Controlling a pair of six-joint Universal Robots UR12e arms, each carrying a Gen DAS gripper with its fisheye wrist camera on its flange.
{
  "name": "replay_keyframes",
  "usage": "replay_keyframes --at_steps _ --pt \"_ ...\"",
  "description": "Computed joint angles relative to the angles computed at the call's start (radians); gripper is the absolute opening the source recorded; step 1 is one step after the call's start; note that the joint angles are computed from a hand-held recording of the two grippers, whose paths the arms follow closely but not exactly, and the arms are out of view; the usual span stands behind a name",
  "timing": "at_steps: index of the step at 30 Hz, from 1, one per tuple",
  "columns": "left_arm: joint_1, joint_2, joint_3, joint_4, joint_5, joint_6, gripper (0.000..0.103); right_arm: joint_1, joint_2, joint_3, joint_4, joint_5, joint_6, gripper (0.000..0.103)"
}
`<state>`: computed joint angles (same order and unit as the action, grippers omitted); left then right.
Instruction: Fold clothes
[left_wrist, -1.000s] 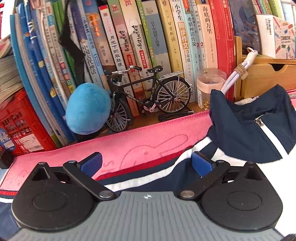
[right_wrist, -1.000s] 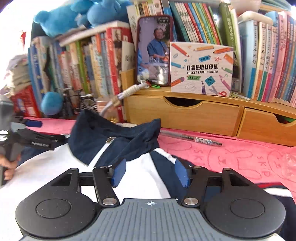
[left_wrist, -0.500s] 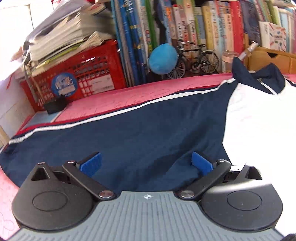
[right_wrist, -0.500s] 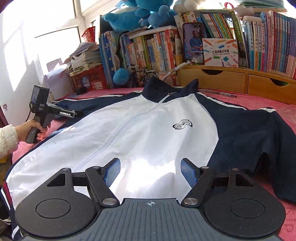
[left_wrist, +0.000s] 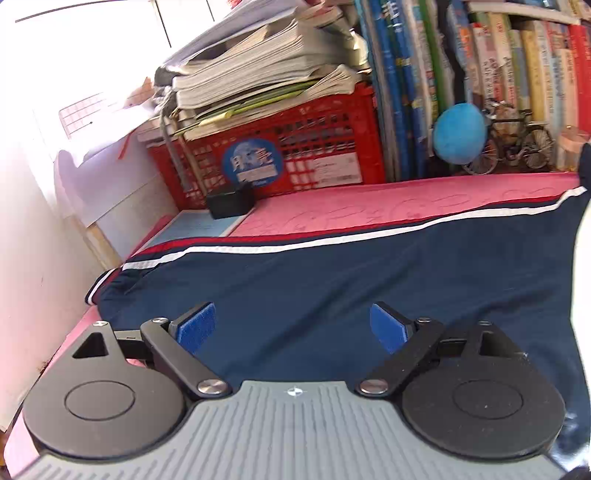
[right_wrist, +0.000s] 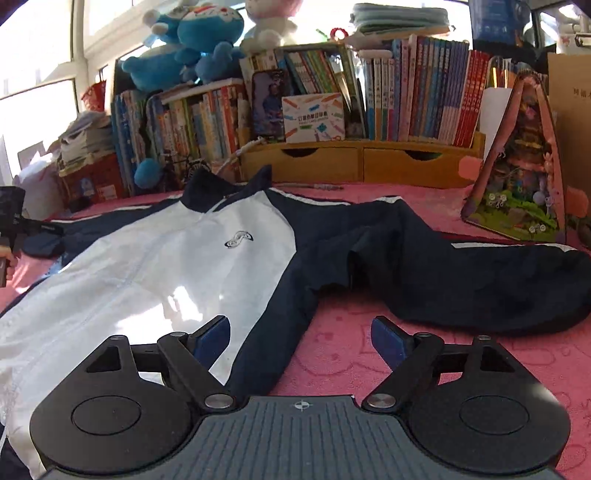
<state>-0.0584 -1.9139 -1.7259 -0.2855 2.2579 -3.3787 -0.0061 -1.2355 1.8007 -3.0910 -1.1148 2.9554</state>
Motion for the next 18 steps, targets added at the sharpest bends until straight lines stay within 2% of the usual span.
replay_keyframes --at_steps 2,4,7,8,10,11,13,16,18 --pt "-0.018 0.006 0.003 0.056 -0.084 0.035 0.093 0.006 0.023 -0.022 -0.038 0.012 0.024 0.084" --pt "-0.036 0.013 0.004 0.102 -0.197 0.058 0.097 0.013 0.054 -0.055 -0.051 0.037 0.056 0.084" --pt "-0.061 0.012 0.016 0.133 -0.355 0.07 0.098 0.023 0.111 -0.123 -0.055 0.069 0.135 0.084" --pt "-0.07 0.007 0.023 0.132 -0.385 0.08 0.099 0.025 0.129 -0.145 -0.055 0.058 0.163 0.084" --pt "-0.088 -0.007 0.037 0.12 -0.403 0.116 0.099 0.028 0.159 -0.189 -0.034 -0.023 0.233 0.083" --pt "-0.099 -0.016 0.044 0.11 -0.397 0.138 0.099 0.025 0.164 -0.204 0.005 -0.091 0.28 0.081" --pt "-0.12 -0.036 0.056 0.08 -0.348 0.183 0.099 0.019 0.171 -0.23 0.077 -0.213 0.375 0.077" --pt "-0.123 -0.049 0.056 0.028 -0.32 0.177 0.099 -0.029 0.16 -0.191 -0.012 -0.31 0.527 0.077" --pt "-0.114 -0.047 0.038 0.041 -0.335 0.132 0.103 -0.043 0.158 -0.176 -0.06 -0.436 0.595 0.077"
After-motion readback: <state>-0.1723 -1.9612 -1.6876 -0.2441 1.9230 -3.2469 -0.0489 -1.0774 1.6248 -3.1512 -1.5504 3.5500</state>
